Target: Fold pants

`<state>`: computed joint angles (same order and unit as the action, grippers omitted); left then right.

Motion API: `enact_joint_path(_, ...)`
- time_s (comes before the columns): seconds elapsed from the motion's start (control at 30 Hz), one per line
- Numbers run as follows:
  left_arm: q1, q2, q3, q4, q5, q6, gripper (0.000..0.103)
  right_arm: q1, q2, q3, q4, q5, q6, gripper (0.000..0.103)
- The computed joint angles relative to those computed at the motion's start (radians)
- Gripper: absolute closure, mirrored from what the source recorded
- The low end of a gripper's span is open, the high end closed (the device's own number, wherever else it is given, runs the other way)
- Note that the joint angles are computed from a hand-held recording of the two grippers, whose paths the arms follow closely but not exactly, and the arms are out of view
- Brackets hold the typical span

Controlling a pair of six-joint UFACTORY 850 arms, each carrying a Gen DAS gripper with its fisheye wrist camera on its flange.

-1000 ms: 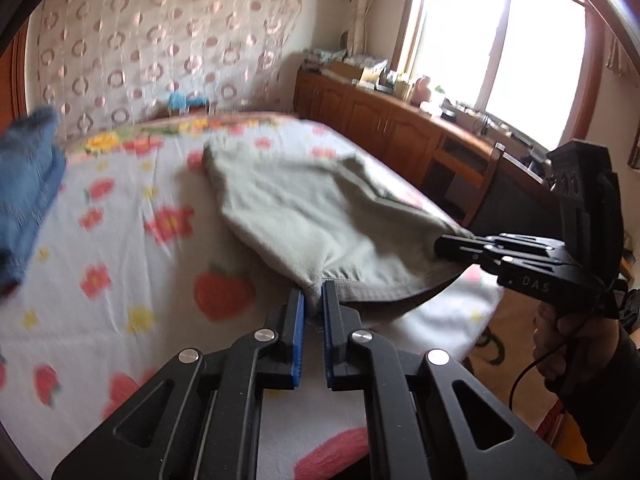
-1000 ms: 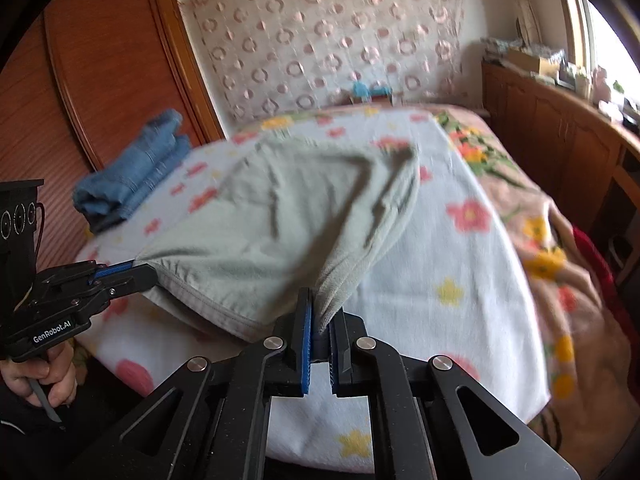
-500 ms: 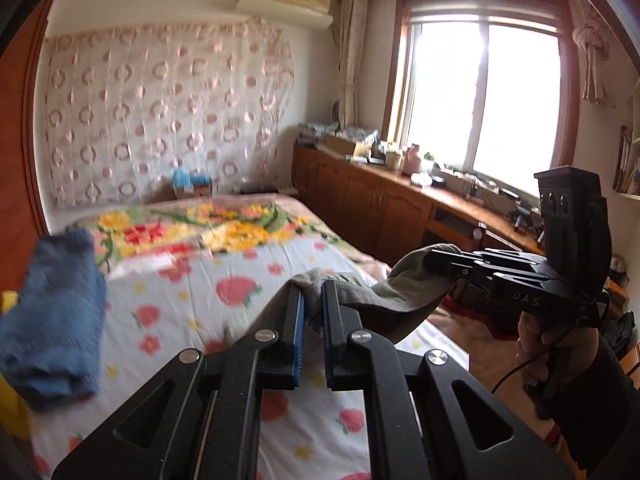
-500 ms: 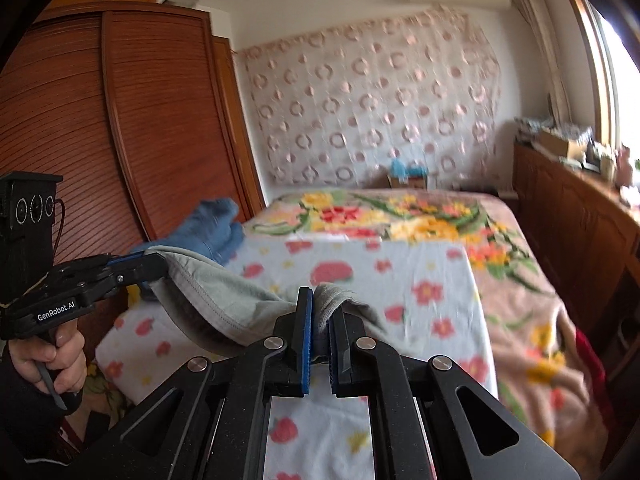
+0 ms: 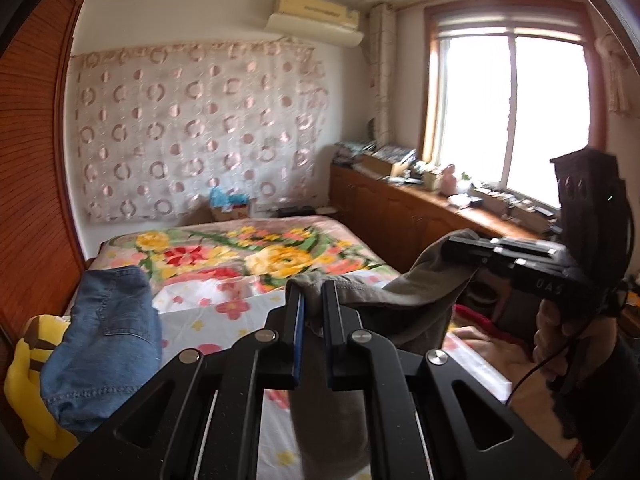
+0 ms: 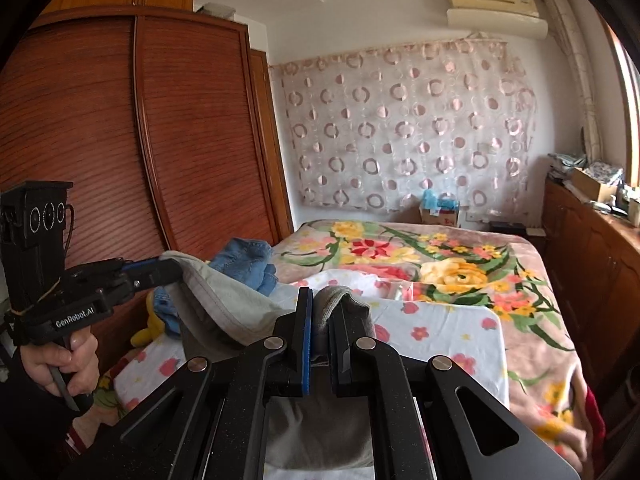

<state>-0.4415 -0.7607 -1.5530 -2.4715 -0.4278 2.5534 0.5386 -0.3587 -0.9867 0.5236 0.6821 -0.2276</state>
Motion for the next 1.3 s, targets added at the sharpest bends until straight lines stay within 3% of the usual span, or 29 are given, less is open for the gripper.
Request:
enact_joint_path(0.07,0.004,-0.064,-0.107,-0.030,0.068,0.015,0.095,-0.041,-0.050,-0.077,-0.041,-0.042,0.016,0.097)
enact_joint_path(0.2,0.017,-0.179,-0.343,0.073,0.150,-0.117,0.095,-0.087,-0.144,-0.260,-0.026,-0.129,-0.014,0.097)
enact_joint_path(0.33,0.017,-0.206,-0.436,-0.008,0.171,-0.006,0.095,-0.093,-0.197,-0.391,0.053,-0.133,-0.116,0.097)
enact_joint_path(0.4,0.017,-0.223,-0.468,0.089,0.227,-0.095,0.095,-0.095,-0.230,-0.433,0.080,-0.147,-0.135,0.097)
enact_joint_path(0.63,0.017,-0.211,-0.315,0.173,0.238,-0.152,0.095,-0.070,-0.355,-0.490,0.199,-0.269,-0.251,0.097)
enact_joint_path(0.73,0.017,-0.204,-0.239,0.264,0.225,-0.258,0.095,-0.057,-0.401,-0.511,0.267,-0.311,-0.304,0.097)
enact_joint_path(0.93,0.001,-0.152,-0.052,0.113,0.169,-0.123,0.095,-0.038,-0.426,-0.494,0.261,-0.353,-0.247,0.097)
enact_joint_path(1.13,-0.002,-0.161,-0.003,0.166,0.159,-0.220,0.095,-0.067,-0.452,-0.501,0.121,-0.430,-0.075,0.097)
enact_joint_path(1.3,-0.008,-0.167,0.020,0.112,0.159,-0.184,0.095,-0.070,-0.466,-0.490,0.069,-0.424,-0.002,0.097)
